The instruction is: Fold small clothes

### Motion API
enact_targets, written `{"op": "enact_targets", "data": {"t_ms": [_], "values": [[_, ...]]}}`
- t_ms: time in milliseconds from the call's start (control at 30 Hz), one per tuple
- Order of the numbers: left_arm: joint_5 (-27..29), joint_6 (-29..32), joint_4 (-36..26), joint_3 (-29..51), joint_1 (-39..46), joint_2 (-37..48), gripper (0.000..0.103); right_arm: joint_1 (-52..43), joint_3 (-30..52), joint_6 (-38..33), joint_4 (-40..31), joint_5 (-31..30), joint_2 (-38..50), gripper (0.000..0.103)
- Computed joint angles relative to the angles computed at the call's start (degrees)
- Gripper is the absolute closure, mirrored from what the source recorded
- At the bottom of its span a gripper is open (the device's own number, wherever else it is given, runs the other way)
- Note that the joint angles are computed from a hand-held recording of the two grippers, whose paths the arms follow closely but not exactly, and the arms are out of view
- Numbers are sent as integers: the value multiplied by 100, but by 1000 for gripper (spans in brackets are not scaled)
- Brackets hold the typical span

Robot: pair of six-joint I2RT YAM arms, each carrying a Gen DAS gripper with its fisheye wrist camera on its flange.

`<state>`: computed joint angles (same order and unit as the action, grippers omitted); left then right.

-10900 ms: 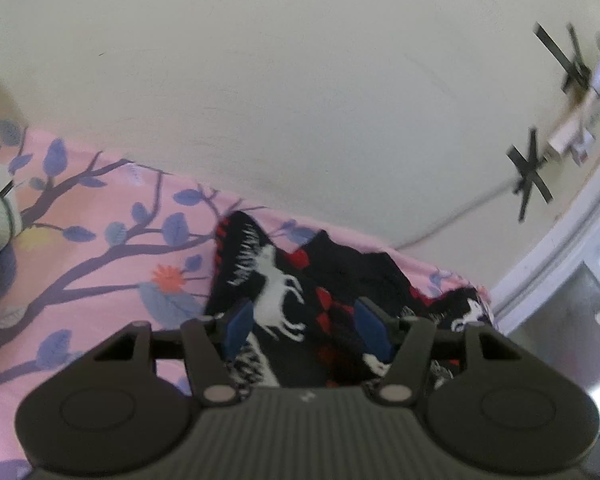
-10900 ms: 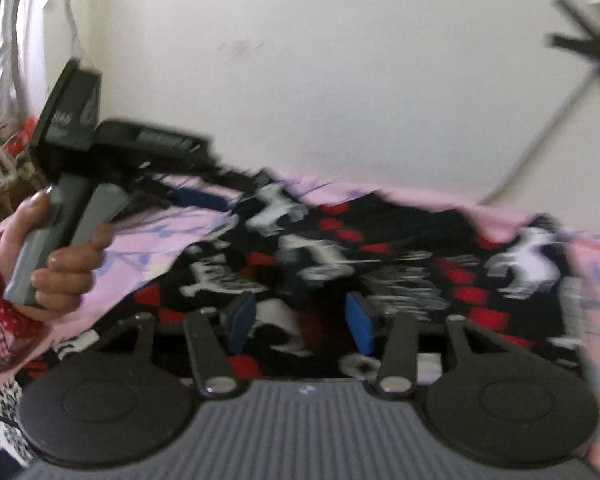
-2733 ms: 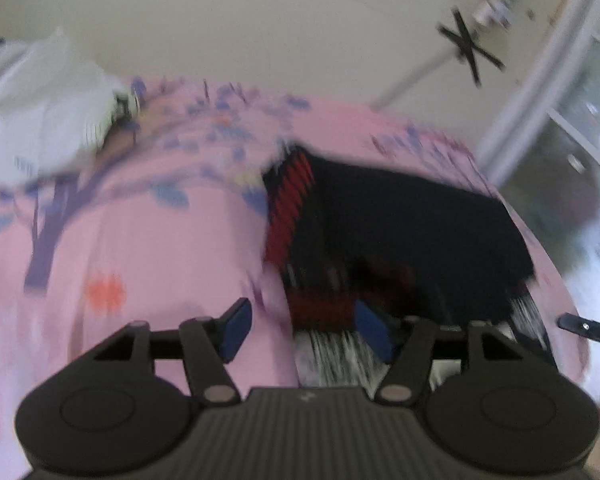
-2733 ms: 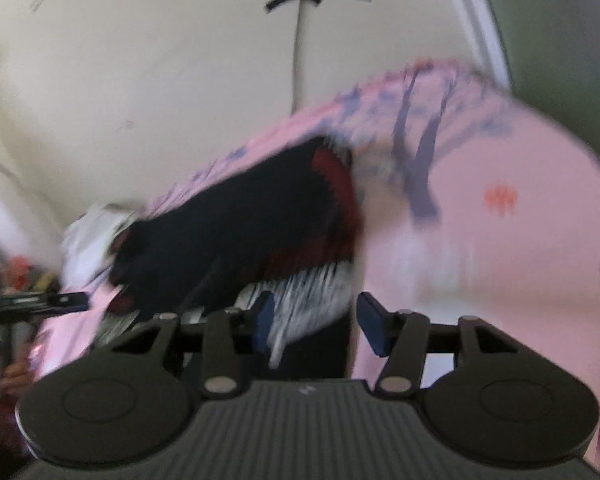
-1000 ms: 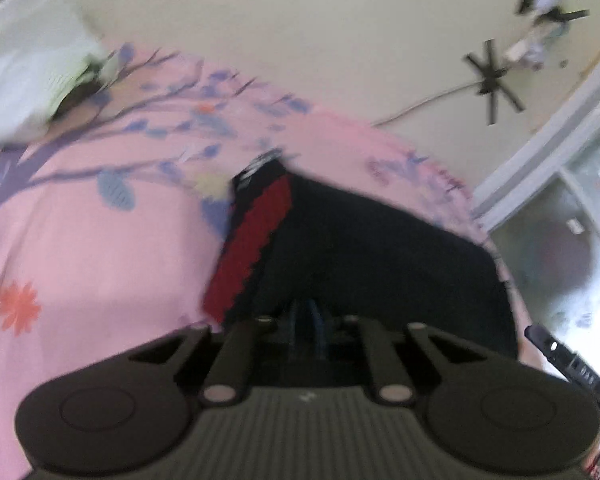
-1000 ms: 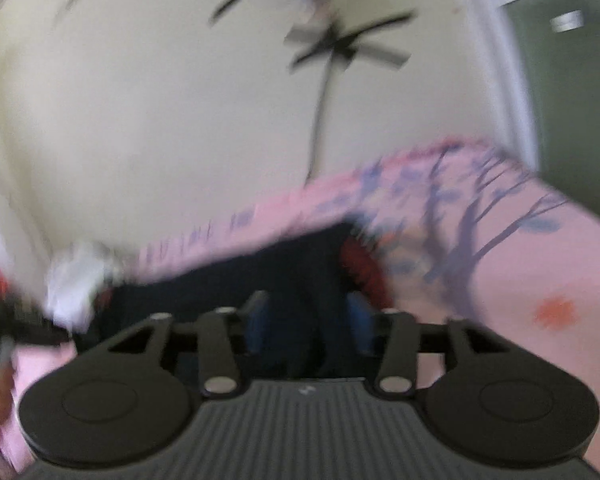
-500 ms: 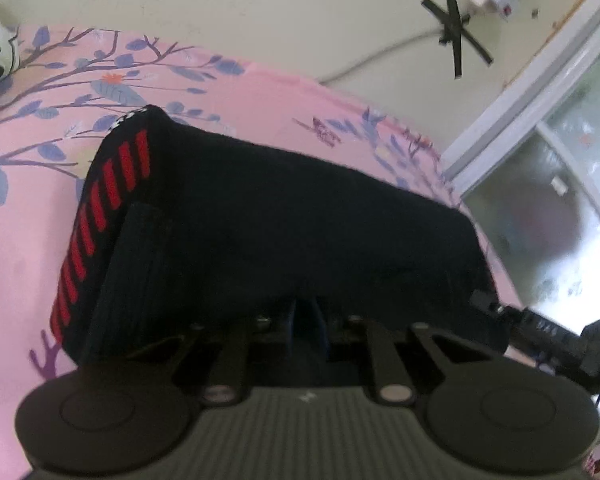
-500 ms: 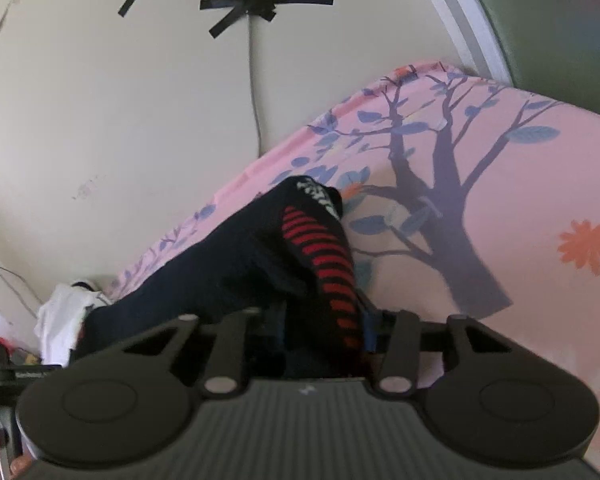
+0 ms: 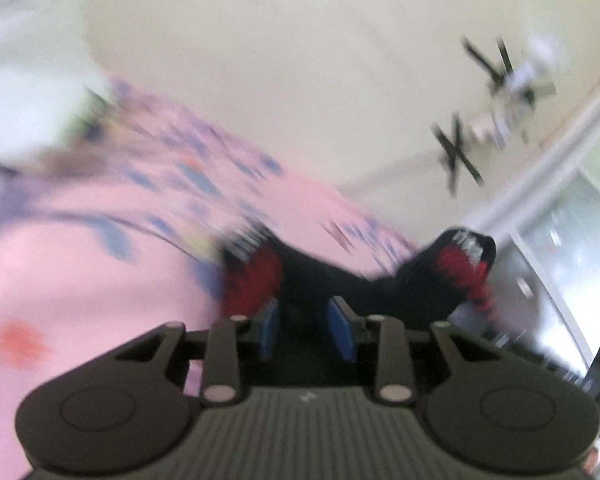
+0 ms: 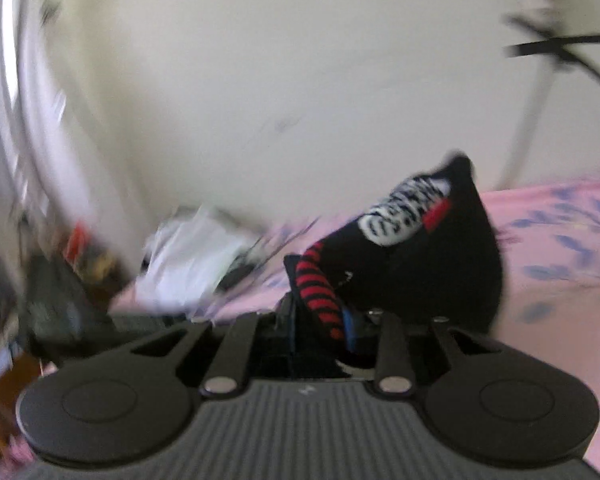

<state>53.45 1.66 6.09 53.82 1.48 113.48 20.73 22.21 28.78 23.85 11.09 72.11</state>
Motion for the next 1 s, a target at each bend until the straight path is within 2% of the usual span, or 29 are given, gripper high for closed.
{"op": "enact_targets", "data": {"t_ms": [67, 167, 200, 233, 267, 300, 333, 367, 400, 467, 500, 533, 600, 667, 767, 800, 833, 867, 933, 1000], "values": [[1, -3, -23, 5, 437, -78, 73, 327, 655, -158, 208, 36, 1249, 78], [23, -10, -161, 112, 794, -14, 66, 661, 1498, -643, 206, 189, 2680, 76], [30, 21, -242, 161, 814, 18, 64, 851, 1439, -1006, 653, 490, 2913, 60], [48, 70, -326, 198, 785, 52, 62, 962, 1429, -1349, 816, 613, 3000, 52], [72, 97, -368, 192, 720, 51, 61, 989, 1406, -1574, 758, 462, 2950, 32], [123, 150, -459, 214, 649, 50, 56, 924, 1293, -1689, 779, 149, 2823, 20], [164, 168, -531, 245, 564, 37, 47, 863, 1060, -1769, 845, -192, 2571, 21], [206, 163, -484, 165, 458, -34, 44, 836, 821, -1806, 858, -367, 2270, 24], [220, 146, -390, 108, 365, -97, 40, 729, 528, -1818, 784, -563, 1814, 38], [91, 90, -133, -46, 126, -277, 36, 473, 78, -1704, 602, -769, 1001, 58], [4, 65, -22, -120, 29, -350, 30, 240, -176, -1585, 476, -912, 489, 63], [-96, 39, 103, -209, -87, -423, 26, -30, -407, -1429, 315, -986, -59, 65], [-323, 94, 197, -337, -332, -510, 26, -728, -431, -1145, 61, -1169, -556, 66], [-635, 131, 301, -468, -589, -554, 26, -1249, -179, -872, 54, -1395, -392, 71], [-1360, 184, 459, -674, -885, -593, 35, -1644, 617, -796, 281, -1893, 751, 72], [-1560, 229, 426, -675, -914, -548, 47, -1597, 875, -859, 216, -1937, 1077, 72], [-1666, 312, 295, -608, -914, -454, 54, -1483, 1220, -914, 148, -1901, 1533, 71], [-1599, 433, 114, -494, -848, -296, 54, -1347, 1509, -956, -10, -1819, 1845, 71], [-1410, 523, 182, -527, -679, -158, 54, -1118, 2467, -1152, -643, -1672, 2813, 71], [-1479, 530, 408, -720, -606, -236, 52, -917, 2666, -1204, -499, -1443, 3324, 71]]}}
